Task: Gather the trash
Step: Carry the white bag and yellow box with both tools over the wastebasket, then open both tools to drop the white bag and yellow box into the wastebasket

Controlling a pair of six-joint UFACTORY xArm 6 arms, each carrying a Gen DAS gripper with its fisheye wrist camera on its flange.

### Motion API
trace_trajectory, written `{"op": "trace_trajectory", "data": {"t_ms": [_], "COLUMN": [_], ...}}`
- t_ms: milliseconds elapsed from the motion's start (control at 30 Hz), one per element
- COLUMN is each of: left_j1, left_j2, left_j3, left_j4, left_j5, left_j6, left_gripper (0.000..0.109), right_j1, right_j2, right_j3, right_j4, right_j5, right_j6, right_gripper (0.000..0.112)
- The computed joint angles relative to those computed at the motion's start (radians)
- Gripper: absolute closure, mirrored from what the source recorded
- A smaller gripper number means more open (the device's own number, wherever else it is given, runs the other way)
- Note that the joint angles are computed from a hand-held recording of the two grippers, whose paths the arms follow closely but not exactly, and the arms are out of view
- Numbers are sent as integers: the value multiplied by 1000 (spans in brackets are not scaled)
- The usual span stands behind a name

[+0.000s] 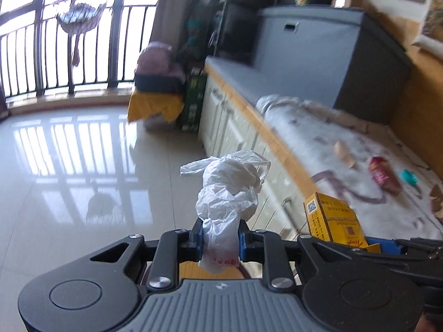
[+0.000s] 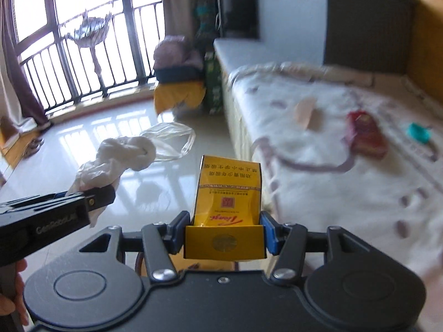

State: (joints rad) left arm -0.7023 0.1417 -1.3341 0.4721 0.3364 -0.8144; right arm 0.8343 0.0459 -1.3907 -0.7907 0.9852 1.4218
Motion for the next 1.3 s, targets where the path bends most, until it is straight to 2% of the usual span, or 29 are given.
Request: {"op": "trace_trajectory", "data": {"t_ms": [133, 400, 667, 933, 1300], "left_j1": [10, 37, 54, 48, 46], "left_j2": [47, 136, 230, 330, 436], "left_j3": [-21, -55, -124, -226, -331], "left_j4": [-143, -296, -406, -462, -472], "left_j5": [53, 184, 266, 352, 421], "left_j6": [87, 186, 284, 357, 364], "left_gripper": [84, 84, 84, 84, 81], "right_j1": [-43, -73, -95, -120, -152], "right_j2": [45, 151, 236, 318, 380], "right_j3": [1, -40, -55, -90, -90], "right_j4": [96, 250, 377, 472, 574], "right_j5": [-67, -123, -153, -146, -166], "right_j6": [-65, -248, -388, -486, -569], "right_gripper": [57, 57, 57, 57, 57]}}
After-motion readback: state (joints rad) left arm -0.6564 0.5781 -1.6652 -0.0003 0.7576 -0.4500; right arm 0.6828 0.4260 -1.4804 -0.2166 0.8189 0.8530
